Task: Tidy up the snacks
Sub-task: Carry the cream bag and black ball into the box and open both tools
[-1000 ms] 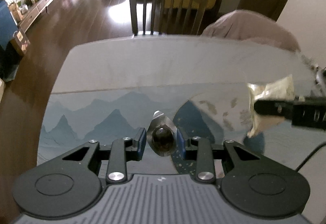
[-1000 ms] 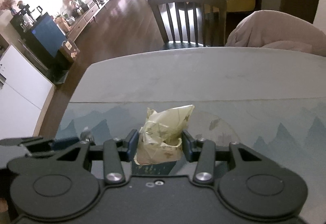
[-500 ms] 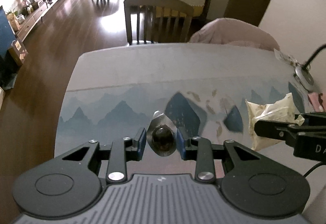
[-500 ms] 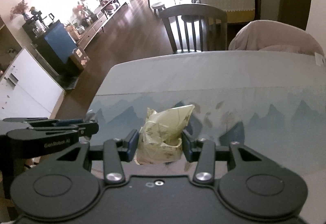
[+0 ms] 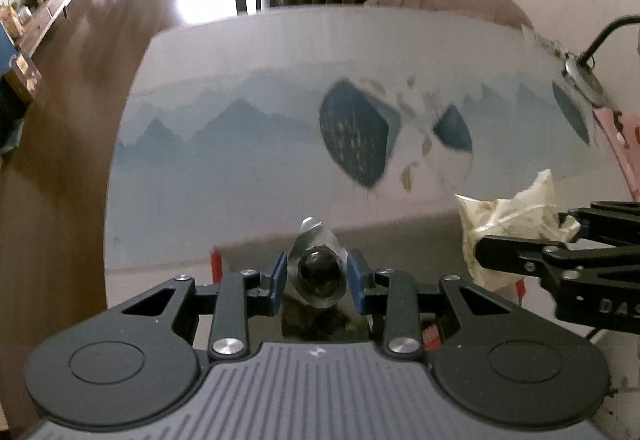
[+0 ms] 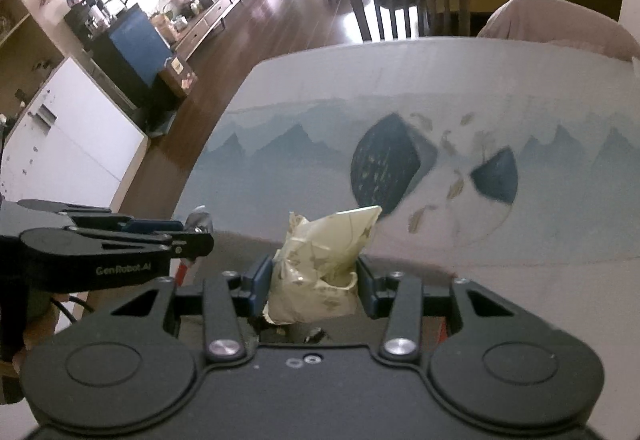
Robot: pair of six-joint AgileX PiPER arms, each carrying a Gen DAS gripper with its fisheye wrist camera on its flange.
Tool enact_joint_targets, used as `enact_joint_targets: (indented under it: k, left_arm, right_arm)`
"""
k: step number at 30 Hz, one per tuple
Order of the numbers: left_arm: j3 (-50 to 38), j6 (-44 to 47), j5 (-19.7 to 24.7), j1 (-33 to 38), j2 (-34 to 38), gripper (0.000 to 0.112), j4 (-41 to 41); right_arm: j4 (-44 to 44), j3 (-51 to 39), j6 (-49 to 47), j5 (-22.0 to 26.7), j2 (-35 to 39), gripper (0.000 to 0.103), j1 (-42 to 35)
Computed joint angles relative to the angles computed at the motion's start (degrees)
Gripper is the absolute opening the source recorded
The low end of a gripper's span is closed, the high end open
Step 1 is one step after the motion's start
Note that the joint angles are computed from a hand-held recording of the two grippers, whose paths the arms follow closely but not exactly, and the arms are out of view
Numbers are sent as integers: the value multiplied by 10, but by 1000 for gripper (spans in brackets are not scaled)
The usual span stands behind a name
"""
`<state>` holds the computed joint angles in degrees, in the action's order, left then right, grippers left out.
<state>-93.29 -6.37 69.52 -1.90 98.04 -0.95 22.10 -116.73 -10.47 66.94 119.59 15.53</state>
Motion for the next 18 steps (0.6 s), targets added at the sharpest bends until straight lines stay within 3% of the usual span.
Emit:
enact_joint_targets:
  k: [9, 18]
  left_arm:
    - [142, -23, -55, -23, -33, 32, 12]
    - [170, -63, -81, -57, 3, 32, 43]
  right_arm:
    - [-16, 143, -1, -76, -21, 44, 23]
    - [-23, 153, 32, -91, 13, 44, 17]
